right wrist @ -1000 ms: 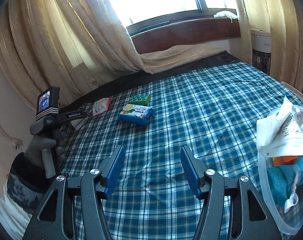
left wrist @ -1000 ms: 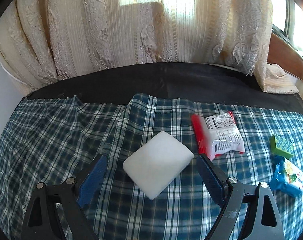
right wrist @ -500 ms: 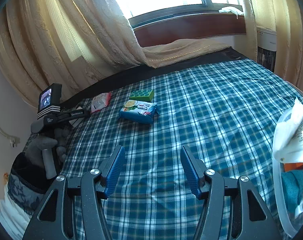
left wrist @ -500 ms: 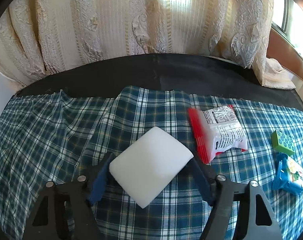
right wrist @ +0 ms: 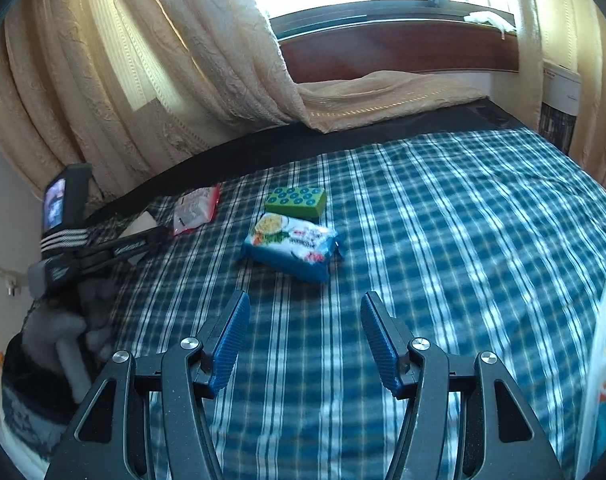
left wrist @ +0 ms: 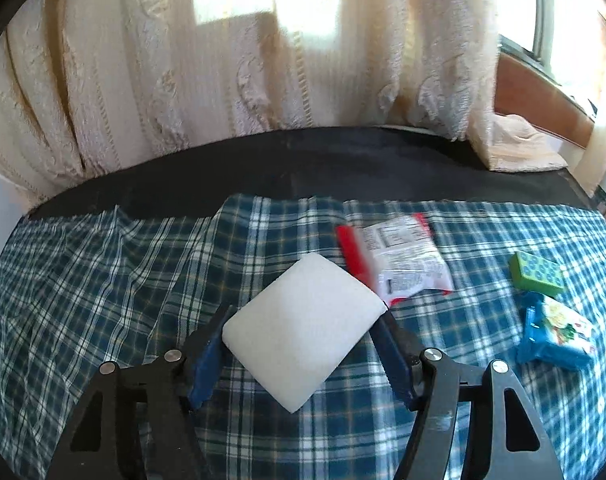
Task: Organize objects
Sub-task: 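Grasp the white sponge block with the left gripper while right approaches the cracker packet, then grasp the blue cracker packet with the right gripper and lift it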
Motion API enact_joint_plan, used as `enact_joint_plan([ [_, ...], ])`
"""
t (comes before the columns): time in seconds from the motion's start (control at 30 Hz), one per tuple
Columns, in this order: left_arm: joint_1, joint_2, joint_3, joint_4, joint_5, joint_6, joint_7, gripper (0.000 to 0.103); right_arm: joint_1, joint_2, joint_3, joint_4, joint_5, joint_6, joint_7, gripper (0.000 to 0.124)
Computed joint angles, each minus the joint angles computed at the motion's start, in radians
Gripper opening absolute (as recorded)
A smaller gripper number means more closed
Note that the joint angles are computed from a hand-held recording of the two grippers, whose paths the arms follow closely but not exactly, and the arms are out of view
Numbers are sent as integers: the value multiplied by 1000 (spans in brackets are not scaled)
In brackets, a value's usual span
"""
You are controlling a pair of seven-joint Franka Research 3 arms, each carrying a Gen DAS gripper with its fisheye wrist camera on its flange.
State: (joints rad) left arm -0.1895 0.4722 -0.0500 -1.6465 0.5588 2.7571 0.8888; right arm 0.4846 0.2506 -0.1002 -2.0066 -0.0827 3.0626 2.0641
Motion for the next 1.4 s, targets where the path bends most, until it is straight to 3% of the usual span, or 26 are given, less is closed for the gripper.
enact_joint_plan([
  [0.47,10,-13,-11,-13,-29,25,29,71,-106,245,103,347,174,-122,-216,59],
  [0.57,6,-16,-9,-16,-26,25,28,71,-152,272,160,383,245,-147,-290,59],
  [0.8,3,-18,-9,-19,-22,23,27,71,-179,256,211,357,350,-168,-416,59],
  [0.93,3,-19,-10,-21,-23,22,28,71,-148,252,194,352,346,-190,-455,60],
  [1.07,2,-21,-9,-23,-21,25,24,71,-65,270,103,382,251,-208,-394,60],
  [1.4,1,-23,-9,-23,-18,25,23,71,4,302,21,422,96,-224,-292,57],
])
